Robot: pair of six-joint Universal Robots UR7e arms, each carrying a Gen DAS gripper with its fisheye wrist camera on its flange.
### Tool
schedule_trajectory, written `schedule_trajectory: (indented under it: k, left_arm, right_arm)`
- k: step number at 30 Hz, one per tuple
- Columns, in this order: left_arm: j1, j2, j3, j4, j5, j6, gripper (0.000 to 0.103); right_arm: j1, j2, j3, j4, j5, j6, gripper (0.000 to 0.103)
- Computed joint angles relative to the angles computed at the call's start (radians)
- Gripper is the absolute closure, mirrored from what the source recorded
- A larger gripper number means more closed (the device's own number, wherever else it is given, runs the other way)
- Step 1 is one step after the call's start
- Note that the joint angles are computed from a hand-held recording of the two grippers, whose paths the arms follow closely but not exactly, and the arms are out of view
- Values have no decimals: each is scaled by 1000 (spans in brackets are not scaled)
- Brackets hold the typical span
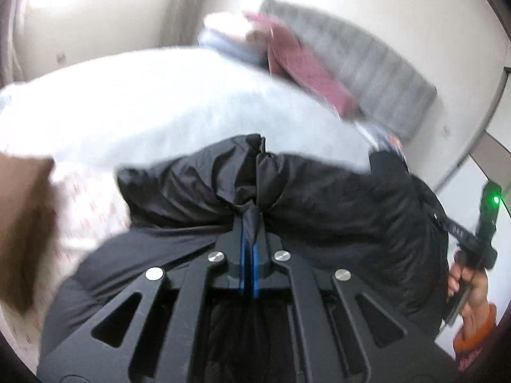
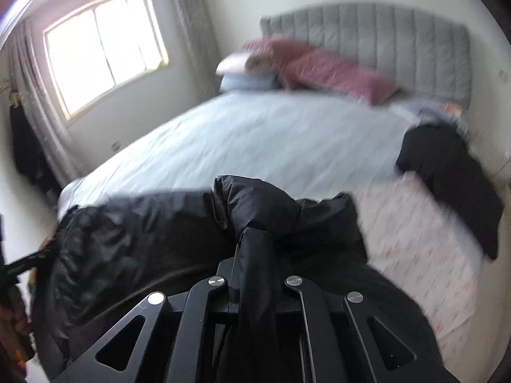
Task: Fold large clothes
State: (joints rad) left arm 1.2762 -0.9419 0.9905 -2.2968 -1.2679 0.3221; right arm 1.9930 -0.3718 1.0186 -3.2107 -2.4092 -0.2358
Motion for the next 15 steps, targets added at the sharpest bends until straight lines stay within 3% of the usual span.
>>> schedule_trajectory:
  k: [3, 7, 9, 11, 13, 15]
  left_arm:
    - [-3, 56, -81, -18, 2, 12, 99]
    - [-5, 151, -145, -35, 121, 36, 99]
    - [9, 196, -175, -34, 171, 32, 99]
    - [27, 214, -181, -35, 191, 19, 99]
    - [37, 229, -191, -42, 202, 12, 98]
    - [40, 251, -218, -21, 232, 3, 97]
  right_arm:
    - [-1, 58, -130, 0, -20, -57, 95]
    - [-20, 124, -293, 199, -71, 8, 83]
    - [-18, 141, -327, 256, -97, 47, 73]
    - [-7, 121, -287, 237, -81, 82, 40]
    - [9, 113, -264, 241, -47, 105, 33]
    - [32, 123, -270, 365, -1, 132, 33]
